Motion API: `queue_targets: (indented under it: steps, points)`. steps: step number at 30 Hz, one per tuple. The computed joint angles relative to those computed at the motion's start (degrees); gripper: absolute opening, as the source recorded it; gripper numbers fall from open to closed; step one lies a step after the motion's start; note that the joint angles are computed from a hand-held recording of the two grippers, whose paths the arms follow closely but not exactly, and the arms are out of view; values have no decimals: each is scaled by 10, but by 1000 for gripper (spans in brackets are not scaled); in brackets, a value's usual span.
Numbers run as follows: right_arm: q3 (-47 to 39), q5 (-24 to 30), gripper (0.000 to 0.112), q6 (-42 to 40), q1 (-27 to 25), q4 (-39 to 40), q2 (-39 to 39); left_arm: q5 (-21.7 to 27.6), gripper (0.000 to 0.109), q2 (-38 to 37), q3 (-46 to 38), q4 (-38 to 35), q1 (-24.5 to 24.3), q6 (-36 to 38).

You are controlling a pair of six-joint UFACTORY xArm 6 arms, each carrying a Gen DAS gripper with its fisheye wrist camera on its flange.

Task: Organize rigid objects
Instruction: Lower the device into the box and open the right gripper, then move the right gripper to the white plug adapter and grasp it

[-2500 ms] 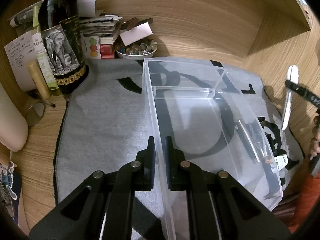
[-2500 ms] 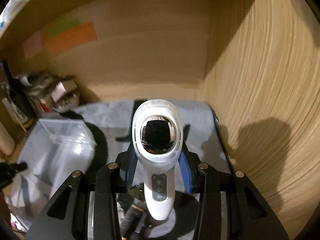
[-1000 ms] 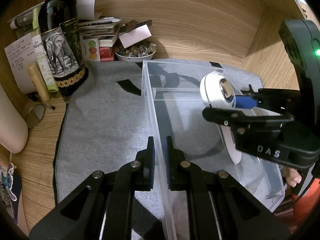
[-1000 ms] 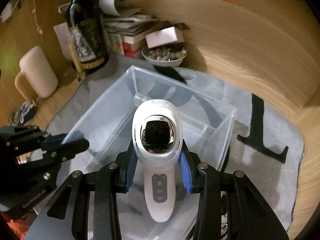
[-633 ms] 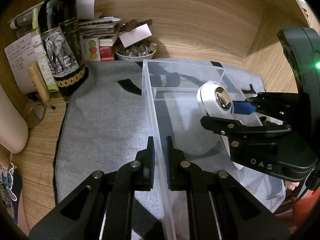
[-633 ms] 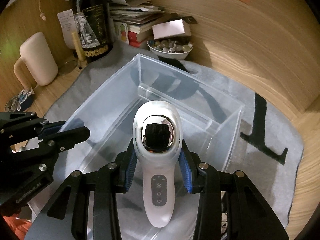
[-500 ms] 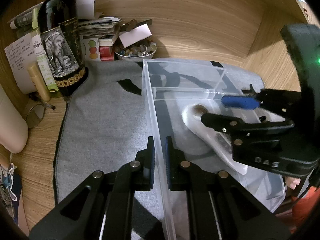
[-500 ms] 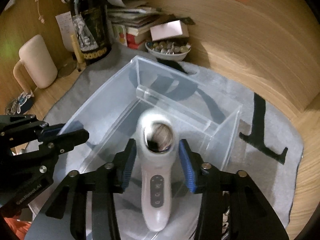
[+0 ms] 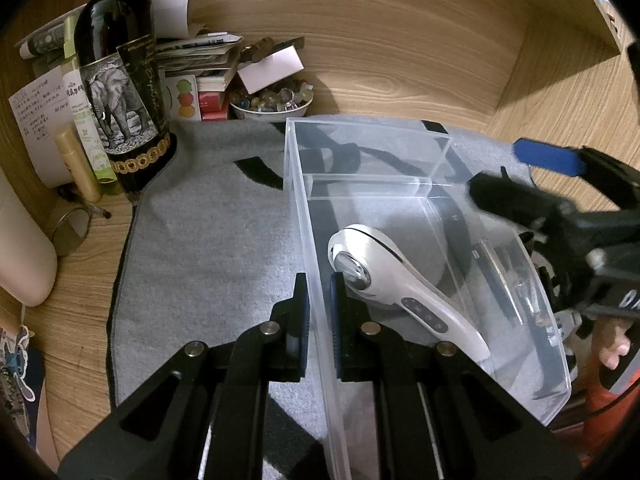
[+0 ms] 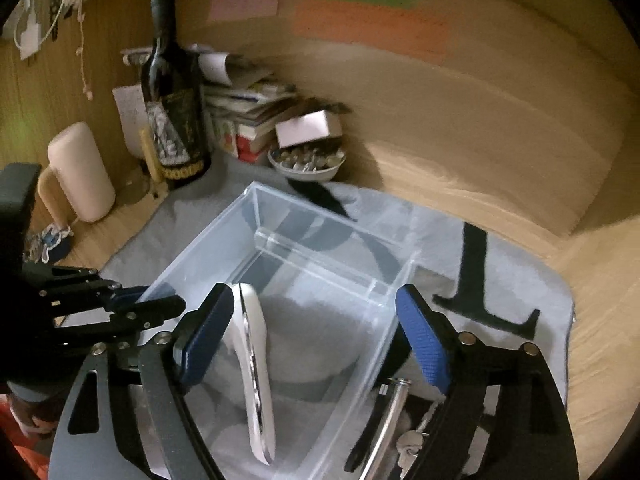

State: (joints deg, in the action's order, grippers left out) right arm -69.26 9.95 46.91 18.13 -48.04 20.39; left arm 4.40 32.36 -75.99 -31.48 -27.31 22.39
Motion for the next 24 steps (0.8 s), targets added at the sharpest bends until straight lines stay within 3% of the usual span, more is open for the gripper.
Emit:
queue_targets:
  steps: [6,9,20,24]
  points:
    - [37,4,84,192,-33,-181,-57,-2,10,2,-1,13,1,-9]
    - [65,21,86,243,-50,-219,-88,-2,10,2,-1,13,1,-9]
    - [184,83,86,327,-99,-219,-173,-4,10,1,3,52,3,-43]
    - [225,77,86,336,-105,-202,-188,0,10,2,2,69,4,-59]
